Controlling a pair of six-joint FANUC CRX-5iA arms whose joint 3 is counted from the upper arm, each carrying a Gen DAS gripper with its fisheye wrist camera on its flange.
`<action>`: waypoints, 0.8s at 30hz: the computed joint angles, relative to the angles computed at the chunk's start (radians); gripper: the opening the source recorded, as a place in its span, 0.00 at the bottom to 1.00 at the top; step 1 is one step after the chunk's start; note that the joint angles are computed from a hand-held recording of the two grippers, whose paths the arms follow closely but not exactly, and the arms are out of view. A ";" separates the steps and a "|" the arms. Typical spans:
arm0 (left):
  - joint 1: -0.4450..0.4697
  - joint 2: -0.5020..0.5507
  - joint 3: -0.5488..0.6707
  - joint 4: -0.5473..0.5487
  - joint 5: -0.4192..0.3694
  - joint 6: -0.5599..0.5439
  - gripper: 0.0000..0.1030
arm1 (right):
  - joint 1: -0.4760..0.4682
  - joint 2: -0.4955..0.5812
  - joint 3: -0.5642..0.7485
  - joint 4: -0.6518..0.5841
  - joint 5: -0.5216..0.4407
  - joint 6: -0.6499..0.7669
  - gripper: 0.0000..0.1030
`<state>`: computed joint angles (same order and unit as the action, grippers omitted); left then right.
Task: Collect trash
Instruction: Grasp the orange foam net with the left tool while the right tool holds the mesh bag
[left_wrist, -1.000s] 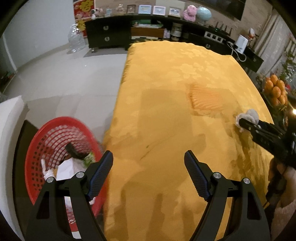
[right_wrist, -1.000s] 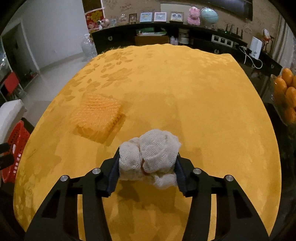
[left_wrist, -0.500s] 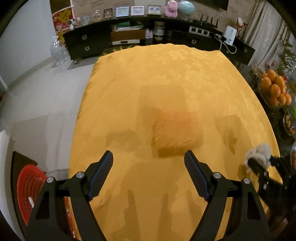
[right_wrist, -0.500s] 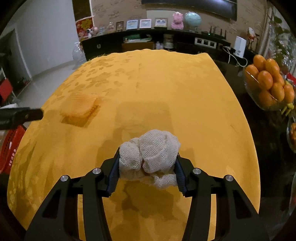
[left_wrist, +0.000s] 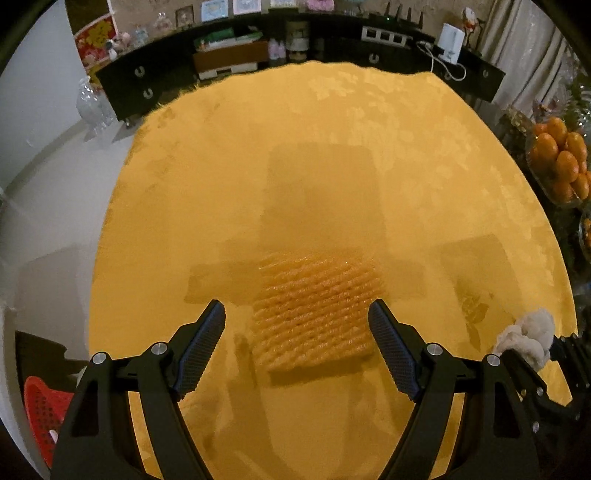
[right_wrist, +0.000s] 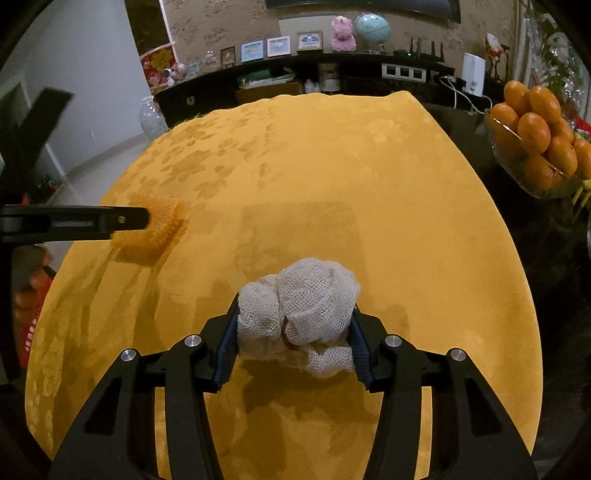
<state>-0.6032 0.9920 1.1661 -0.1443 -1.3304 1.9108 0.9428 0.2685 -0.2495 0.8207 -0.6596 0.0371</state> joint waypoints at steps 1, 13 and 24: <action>0.001 0.008 0.008 0.010 -0.002 -0.005 0.75 | 0.000 0.000 0.001 -0.001 0.002 0.001 0.48; -0.003 -0.016 -0.073 0.105 0.098 -0.065 0.30 | -0.006 0.000 -0.001 -0.003 0.014 0.004 0.48; 0.003 -0.126 -0.227 0.098 0.199 -0.034 0.13 | -0.006 0.000 -0.001 -0.003 0.014 0.006 0.48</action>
<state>-0.6005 0.8661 0.9388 -0.0459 -1.1310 1.8772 0.9367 0.2685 -0.2505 0.8173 -0.6455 0.0431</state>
